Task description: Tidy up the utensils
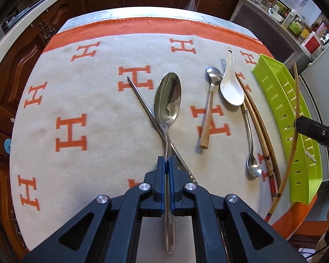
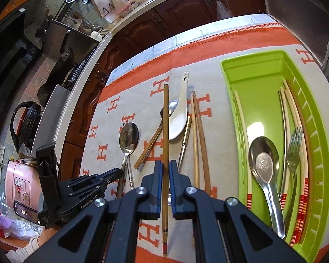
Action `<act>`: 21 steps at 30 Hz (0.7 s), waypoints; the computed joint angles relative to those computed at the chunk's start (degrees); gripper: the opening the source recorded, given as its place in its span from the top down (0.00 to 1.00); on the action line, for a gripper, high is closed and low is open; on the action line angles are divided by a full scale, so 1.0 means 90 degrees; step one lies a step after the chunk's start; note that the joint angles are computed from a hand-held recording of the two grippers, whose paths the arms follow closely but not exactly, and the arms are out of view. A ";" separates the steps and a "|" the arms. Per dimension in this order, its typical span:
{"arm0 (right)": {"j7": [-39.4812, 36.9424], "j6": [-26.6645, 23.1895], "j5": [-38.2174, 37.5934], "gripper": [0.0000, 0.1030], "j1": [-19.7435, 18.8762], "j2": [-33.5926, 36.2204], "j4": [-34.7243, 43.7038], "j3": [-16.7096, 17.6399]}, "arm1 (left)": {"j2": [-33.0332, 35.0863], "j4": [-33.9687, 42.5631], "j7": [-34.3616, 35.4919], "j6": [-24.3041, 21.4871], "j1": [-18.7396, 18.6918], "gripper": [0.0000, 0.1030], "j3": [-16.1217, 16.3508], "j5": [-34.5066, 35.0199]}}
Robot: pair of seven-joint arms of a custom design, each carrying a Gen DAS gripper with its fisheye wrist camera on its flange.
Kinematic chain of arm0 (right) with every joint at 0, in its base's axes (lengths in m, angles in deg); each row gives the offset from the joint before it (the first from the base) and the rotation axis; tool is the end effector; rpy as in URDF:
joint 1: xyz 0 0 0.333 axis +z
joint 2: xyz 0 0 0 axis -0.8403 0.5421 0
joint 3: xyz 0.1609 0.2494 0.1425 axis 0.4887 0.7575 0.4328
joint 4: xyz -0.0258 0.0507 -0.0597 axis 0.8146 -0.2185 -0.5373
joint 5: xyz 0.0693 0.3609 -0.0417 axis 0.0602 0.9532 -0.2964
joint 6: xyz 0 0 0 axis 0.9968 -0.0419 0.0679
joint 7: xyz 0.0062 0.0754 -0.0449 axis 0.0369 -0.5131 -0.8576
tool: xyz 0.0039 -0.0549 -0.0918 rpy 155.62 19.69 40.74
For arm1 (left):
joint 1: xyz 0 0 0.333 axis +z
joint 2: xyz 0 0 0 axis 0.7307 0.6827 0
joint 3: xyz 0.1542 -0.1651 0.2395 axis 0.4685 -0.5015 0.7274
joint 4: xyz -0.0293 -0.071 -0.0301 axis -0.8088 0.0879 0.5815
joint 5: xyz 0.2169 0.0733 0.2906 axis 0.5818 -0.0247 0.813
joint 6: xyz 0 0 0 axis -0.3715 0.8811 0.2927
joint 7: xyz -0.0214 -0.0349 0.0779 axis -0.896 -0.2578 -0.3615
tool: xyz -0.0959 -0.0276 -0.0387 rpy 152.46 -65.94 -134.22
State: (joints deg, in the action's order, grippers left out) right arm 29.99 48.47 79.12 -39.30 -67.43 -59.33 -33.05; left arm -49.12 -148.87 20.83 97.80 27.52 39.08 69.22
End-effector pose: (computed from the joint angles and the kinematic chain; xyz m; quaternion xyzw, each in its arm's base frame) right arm 0.5047 0.2248 0.5676 -0.7745 0.5325 0.1279 0.3166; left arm 0.4161 -0.3306 0.5219 -0.7878 0.5839 -0.1742 0.0899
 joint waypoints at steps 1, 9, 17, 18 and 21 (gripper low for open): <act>-0.0013 -0.0033 0.0069 0.94 -0.0014 -0.0007 -0.0030 -0.0019 | -0.0006 -0.0013 -0.0021 0.0005 0.0002 0.99 -0.0003 0.0020; -0.0134 -0.0191 0.0177 0.94 -0.0116 -0.0244 -0.0195 -0.0150 | 0.0129 0.0113 -0.0376 0.0165 -0.0102 1.00 -0.0059 0.0473; -0.0237 -0.0614 0.0183 0.95 -0.0387 -0.0490 0.0030 -0.0488 | -0.0086 0.0389 -0.0405 0.0333 -0.0146 1.00 -0.0189 0.0733; -0.0232 -0.0667 0.0192 0.95 -0.0431 -0.0501 0.0084 -0.0526 | -0.0085 0.0469 -0.0351 0.0273 -0.0149 1.00 -0.0192 0.0729; -0.0218 -0.0714 0.0170 0.95 -0.0555 -0.0552 0.0213 -0.0601 | -0.0015 0.0644 -0.0170 0.0067 -0.0137 1.00 -0.0162 0.0713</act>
State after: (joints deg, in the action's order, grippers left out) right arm 28.03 42.04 80.66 -44.29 -72.41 -57.41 -38.46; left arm -49.26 -143.08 19.29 98.41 26.28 37.62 75.64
